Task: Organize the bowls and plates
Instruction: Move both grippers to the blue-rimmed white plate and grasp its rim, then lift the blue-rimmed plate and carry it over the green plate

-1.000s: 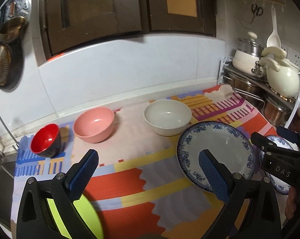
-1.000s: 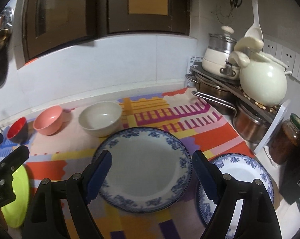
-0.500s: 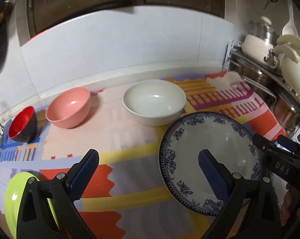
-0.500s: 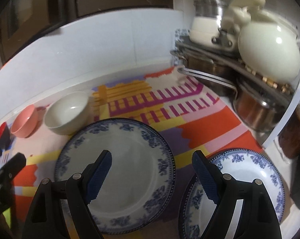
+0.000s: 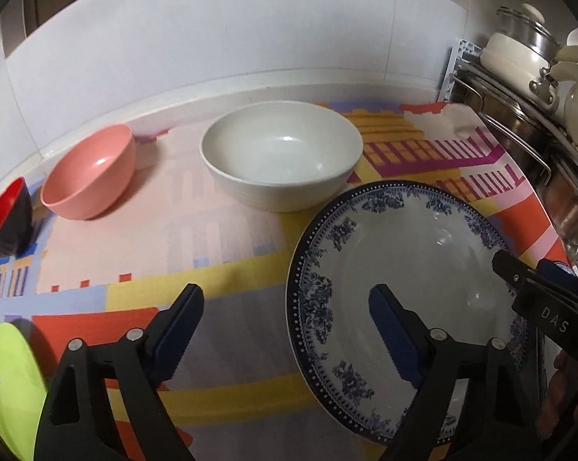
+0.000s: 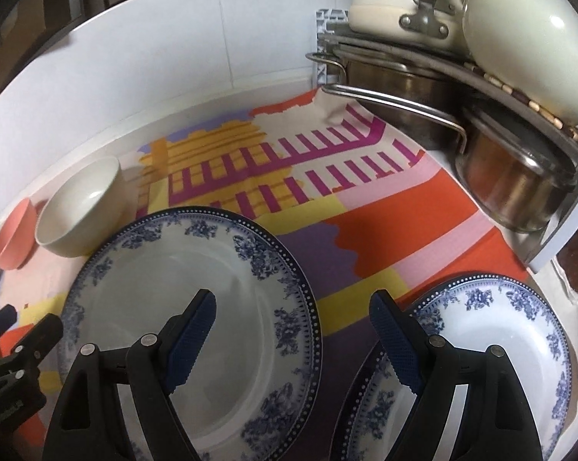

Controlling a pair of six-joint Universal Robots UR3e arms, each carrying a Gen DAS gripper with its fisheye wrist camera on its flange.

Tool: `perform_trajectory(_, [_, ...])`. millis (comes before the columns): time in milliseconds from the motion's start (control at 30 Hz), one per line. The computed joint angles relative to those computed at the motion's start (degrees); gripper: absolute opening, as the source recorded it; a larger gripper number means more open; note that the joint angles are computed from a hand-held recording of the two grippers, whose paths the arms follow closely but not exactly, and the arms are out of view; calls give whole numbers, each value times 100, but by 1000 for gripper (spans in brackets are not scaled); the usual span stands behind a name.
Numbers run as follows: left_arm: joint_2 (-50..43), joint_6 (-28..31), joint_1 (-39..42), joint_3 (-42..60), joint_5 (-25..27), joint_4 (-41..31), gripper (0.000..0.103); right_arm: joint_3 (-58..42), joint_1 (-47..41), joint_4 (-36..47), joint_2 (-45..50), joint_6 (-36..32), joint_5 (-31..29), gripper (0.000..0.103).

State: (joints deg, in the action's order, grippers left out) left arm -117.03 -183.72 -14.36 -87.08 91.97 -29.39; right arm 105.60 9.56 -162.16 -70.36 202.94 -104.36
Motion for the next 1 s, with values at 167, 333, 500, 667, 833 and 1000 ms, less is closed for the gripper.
perform_trajectory(167, [-182, 66, 15, 209, -109, -237, 78, -67, -74, 45, 135, -29, 146, 80])
perform_trajectory(333, [-251, 90, 37, 304, -234, -370, 69, -136, -142, 183, 260, -74, 288, 73])
perform_trajectory(500, [-329, 142, 51, 423, -321, -563, 57, -161, -142, 162, 309, -95, 226, 65])
perform_trajectory(667, [-397, 212, 64, 502, -430, -653, 45, -214, -138, 175, 339, -170, 197, 55])
perform_trajectory(833, [-411, 250, 50, 564, -482, -713, 36, -290, -108, 205, 370, -283, 218, 44])
perform_trajectory(1000, [-388, 207, 13, 527, -396, -667, 36, -349, -95, 269, 383, -311, 232, 41])
